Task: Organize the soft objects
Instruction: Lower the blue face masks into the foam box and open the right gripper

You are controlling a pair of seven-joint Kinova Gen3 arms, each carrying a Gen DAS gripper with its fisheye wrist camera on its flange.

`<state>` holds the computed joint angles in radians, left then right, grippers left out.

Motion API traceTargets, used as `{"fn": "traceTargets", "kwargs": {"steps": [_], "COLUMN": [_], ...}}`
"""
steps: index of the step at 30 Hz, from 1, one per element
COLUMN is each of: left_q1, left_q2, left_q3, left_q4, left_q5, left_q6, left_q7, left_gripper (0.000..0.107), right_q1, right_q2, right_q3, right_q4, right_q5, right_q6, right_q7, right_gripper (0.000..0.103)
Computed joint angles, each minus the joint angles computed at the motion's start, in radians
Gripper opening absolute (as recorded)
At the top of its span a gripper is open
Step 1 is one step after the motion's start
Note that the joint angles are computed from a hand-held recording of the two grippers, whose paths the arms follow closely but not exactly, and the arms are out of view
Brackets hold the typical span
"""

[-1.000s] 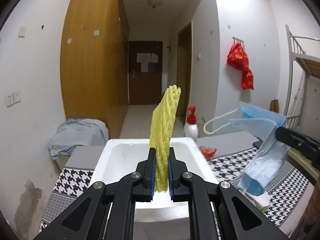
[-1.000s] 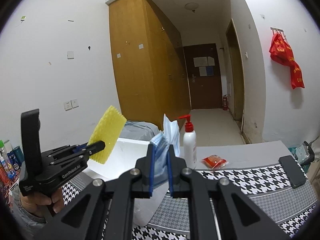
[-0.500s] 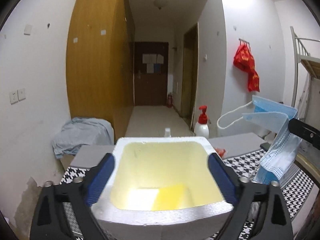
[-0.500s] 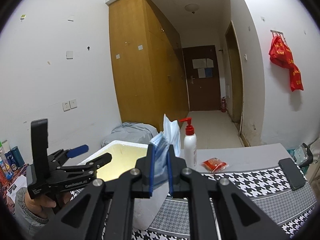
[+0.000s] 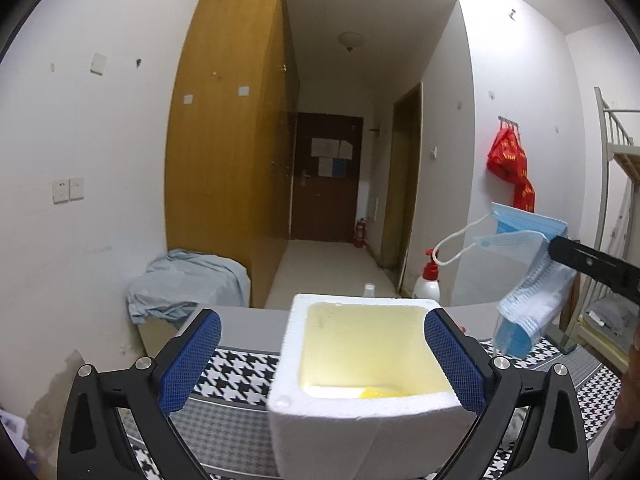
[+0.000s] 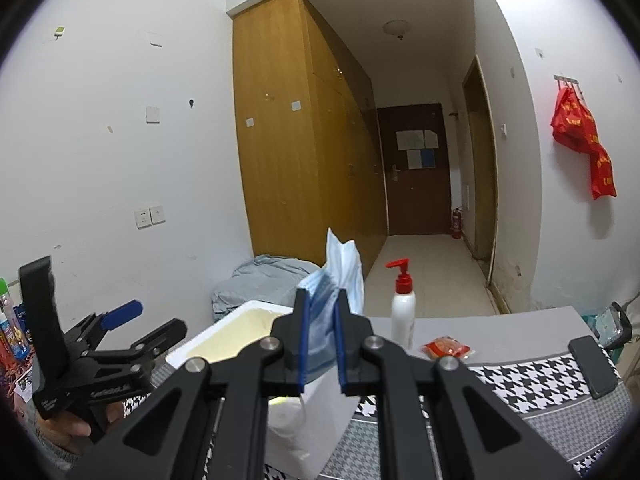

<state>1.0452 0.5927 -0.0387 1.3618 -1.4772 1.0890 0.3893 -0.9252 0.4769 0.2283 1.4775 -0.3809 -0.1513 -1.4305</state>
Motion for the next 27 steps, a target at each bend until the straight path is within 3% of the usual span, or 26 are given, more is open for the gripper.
{"fn": "traceTargets", "kwargs": {"steps": [9,20,21,27], "left_q1": [0.004,0.004,0.003,-0.001], "left_q2": [-0.008,-0.02,-0.019,-0.025], "left_q3": [0.011,0.033,0.035,0.04], "left_q4": [0.043,0.083,0.083,0.097], "left_q5": [0.024,0.022,0.025,0.026], "left_q6": [0.044,0.091,0.094,0.093], "left_q7": [0.037,0.075,0.072,0.088], "left_gripper": [0.102,0.102,0.102,0.102], "right_q1": [-0.019,0.091,0.112,0.145], "right_q2": [0.054,0.143,0.149,0.181], "right_q3": [0.018,-0.125,-0.157,-0.218], "right_q4": [-0.103,-0.275,-0.291,-0.359], "right_q5": [0.045,0.189,0.201,0.274], "right_q6": [0.073,0.273,0.294,0.379], "right_q7": [-0.031,-0.136,-0.135,-0.176], "right_gripper": [0.014,0.015,0.017,0.059]}}
